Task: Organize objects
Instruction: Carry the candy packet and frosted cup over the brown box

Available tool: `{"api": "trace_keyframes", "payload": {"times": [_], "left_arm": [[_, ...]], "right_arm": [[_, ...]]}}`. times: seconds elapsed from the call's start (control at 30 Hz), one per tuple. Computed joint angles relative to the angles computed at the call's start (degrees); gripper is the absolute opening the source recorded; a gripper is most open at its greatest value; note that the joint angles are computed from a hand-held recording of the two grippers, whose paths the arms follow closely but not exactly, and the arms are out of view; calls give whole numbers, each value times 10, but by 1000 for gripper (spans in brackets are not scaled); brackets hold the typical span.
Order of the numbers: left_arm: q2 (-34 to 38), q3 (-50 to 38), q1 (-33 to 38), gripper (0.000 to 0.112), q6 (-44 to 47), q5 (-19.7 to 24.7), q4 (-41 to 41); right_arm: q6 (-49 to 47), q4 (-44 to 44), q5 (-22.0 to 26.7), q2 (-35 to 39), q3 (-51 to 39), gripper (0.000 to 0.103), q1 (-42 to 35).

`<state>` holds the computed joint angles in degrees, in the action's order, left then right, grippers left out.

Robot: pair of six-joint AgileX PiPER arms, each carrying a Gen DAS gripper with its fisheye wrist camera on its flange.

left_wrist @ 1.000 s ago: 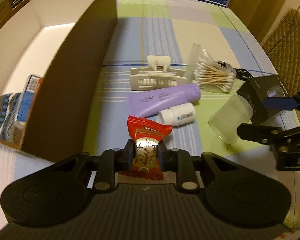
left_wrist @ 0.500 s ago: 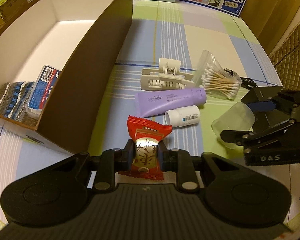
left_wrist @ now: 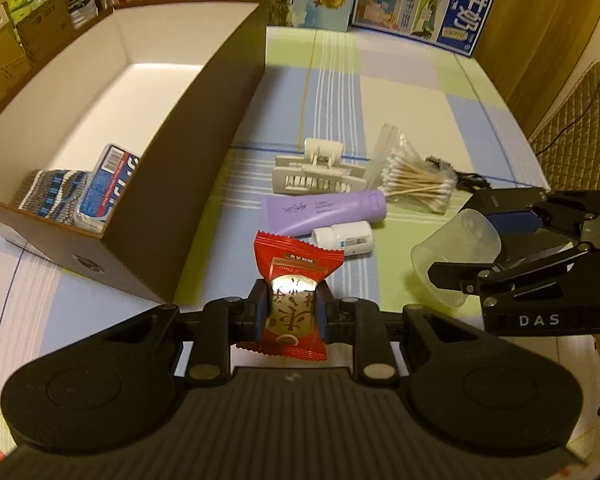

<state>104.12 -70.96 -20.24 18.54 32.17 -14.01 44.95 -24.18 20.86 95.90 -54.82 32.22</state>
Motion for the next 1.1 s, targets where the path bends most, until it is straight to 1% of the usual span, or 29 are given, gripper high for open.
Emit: {"api": "trace_keyframes", "payload": {"times": [0.2,0.3,0.47,0.57,0.7,0.83,0.93,1.1], "left_arm": [[-60,41,-1,20,-10,-19,-10],[-87,53,5,20,-16,-21,-11],[-122,60,23,20,-17,-20,-12],[-135,56,41,20,7,-14,-27],[-136,38,77,20,59,-2,-64],[-119,2,117,20,115,20,-100],[-92,-43,150,20,156,45,-123],[-33,-136,197,20,197,87,-139]], "right_arm": [[45,-48,6,-51,9,69,26],[63,-63,13,-67,1,69,39],[105,-104,23,-75,-24,69,66],[123,-119,30,-72,-45,69,82],[135,-128,42,-48,-91,69,100],[139,-129,52,-8,-154,69,112],[125,-109,59,31,-212,69,113],[80,-68,79,113,-332,69,112]]}}
